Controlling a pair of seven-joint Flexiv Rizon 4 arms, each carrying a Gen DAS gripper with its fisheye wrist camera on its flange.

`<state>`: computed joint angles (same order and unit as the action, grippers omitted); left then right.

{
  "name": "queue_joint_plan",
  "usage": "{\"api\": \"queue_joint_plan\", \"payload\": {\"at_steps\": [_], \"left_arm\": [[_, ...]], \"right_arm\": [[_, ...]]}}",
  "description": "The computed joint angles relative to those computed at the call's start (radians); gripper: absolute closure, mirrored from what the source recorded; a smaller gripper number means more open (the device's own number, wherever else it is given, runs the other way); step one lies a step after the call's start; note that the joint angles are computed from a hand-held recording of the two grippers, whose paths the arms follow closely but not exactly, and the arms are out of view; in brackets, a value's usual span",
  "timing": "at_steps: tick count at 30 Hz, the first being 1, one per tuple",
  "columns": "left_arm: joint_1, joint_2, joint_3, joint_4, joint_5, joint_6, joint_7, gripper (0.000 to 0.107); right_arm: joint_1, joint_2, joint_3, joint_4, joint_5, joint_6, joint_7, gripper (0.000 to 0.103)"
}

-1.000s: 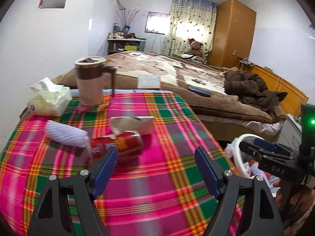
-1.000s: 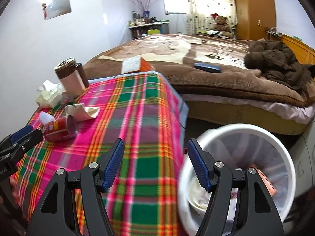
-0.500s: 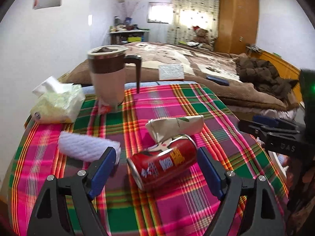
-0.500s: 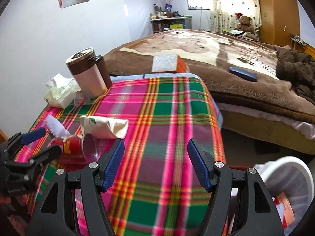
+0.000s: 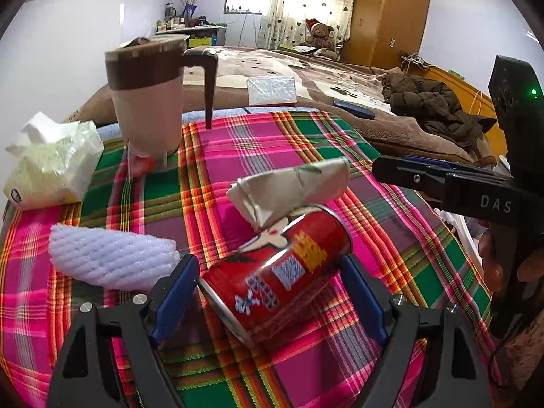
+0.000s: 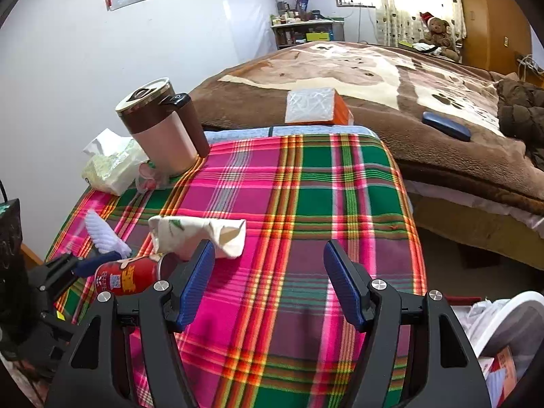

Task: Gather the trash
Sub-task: 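Grasp the red soda can with the left tool while the right tool grasps the white paper packet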

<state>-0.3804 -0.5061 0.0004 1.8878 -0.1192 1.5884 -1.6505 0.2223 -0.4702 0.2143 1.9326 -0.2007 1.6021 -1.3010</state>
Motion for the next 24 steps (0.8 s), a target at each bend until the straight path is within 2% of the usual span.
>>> {"api": "queue_joint_plan", "payload": {"at_steps": [4, 6, 8, 10, 12, 14, 17, 20, 24], "left_arm": [[0.062, 0.014, -0.079, 0.036, -0.015, 0.026, 0.033, 0.029], [0.066, 0.020, -0.087, 0.048, -0.024, 0.035, 0.036, 0.033], [0.023, 0.026, -0.040, 0.055, -0.017, 0.041, 0.024, 0.036], [-0.047, 0.038, 0.045, 0.060, 0.029, 0.037, -0.038, 0.038], [-0.037, 0.057, 0.026, 0.103, 0.001, 0.070, -0.017, 0.040], [-0.059, 0.074, 0.054, 0.131, 0.000, 0.080, -0.038, 0.041], [-0.121, 0.095, 0.138, 0.164, 0.005, 0.089, -0.082, 0.041], [-0.217, 0.106, 0.265, 0.182, 0.013, 0.072, -0.155, 0.041], [-0.265, 0.116, 0.346, 0.204, 0.031, 0.075, -0.237, 0.041]], "right_arm": [[-0.016, -0.010, 0.030, -0.018, 0.006, -0.012, -0.015, 0.035], [-0.016, -0.017, 0.035, -0.029, 0.009, -0.022, -0.018, 0.035], [-0.030, -0.024, 0.057, -0.041, 0.018, -0.031, -0.030, 0.035], [-0.028, -0.026, 0.060, -0.045, 0.024, -0.035, -0.036, 0.035], [-0.033, -0.031, 0.071, -0.053, 0.029, -0.037, -0.048, 0.035], [-0.037, -0.038, 0.083, -0.062, 0.033, -0.043, -0.063, 0.035], [-0.049, -0.048, 0.109, -0.072, 0.045, -0.047, -0.086, 0.035], [-0.061, -0.057, 0.134, -0.083, 0.058, -0.067, -0.111, 0.035], [-0.076, -0.073, 0.170, -0.107, 0.088, -0.103, -0.149, 0.035]]}}
